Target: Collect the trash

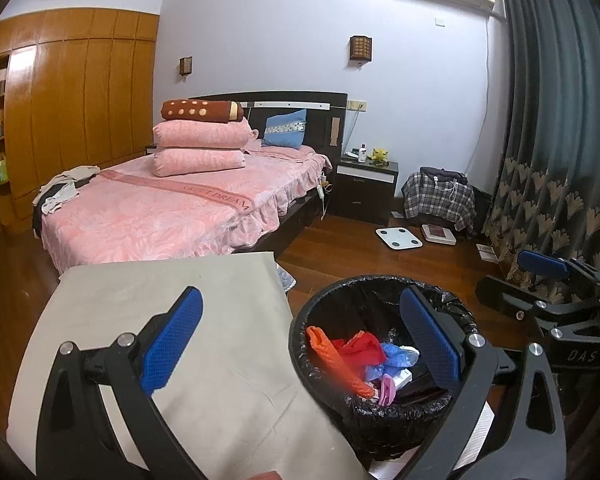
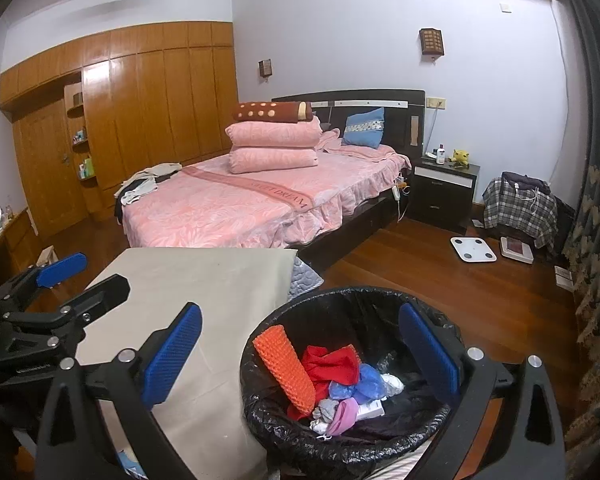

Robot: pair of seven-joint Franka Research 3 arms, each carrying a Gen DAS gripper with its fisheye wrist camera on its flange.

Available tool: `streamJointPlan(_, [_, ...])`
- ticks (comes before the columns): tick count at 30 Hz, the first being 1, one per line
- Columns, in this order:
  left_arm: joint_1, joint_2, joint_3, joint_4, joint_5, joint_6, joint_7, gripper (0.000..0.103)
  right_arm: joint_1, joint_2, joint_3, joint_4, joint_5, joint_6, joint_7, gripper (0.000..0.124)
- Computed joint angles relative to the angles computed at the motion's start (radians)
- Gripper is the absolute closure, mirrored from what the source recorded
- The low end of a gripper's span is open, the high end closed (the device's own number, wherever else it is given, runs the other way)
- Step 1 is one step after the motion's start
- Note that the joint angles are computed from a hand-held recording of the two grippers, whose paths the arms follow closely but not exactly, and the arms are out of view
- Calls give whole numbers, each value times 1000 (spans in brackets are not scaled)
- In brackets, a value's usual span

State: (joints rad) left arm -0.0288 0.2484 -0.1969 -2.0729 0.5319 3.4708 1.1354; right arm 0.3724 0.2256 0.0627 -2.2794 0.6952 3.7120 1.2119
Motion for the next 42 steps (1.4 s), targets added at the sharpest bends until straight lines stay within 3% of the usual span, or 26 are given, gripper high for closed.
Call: streamJointPlan(42, [11,-3,-2,-3,17,3,-15,7,0,1,-1,1,-4,-1,3,27])
